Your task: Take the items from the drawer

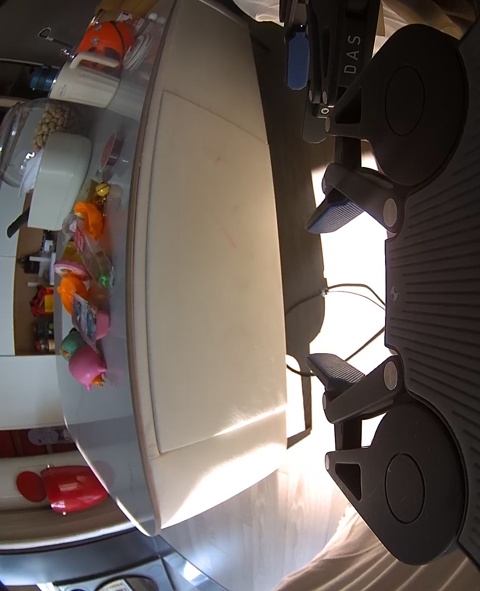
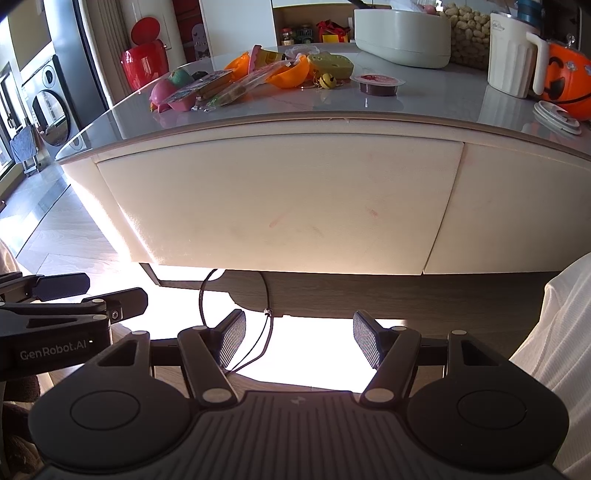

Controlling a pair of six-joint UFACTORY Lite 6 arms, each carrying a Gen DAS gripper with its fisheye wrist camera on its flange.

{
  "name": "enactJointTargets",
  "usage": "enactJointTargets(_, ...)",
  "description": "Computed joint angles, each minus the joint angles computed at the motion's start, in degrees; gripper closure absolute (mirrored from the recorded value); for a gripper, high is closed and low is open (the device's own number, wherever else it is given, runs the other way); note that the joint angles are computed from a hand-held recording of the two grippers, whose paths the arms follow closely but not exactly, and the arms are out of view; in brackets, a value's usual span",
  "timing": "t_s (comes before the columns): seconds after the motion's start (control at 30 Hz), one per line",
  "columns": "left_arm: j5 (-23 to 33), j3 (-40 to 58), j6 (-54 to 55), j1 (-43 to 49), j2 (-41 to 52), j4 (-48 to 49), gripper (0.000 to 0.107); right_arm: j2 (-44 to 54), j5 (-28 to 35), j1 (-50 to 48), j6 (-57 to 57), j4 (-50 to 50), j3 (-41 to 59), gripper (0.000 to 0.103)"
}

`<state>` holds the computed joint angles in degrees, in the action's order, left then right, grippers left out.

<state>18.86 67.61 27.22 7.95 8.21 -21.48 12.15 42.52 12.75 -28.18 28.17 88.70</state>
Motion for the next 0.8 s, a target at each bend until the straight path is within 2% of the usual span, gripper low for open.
enactJointTargets(0.8,0.2,-0.1,-1.6,-0.3,0.1,1.7,0.03,0.1,0.2,-0.1,-0.2,0.4,0.5,0.038)
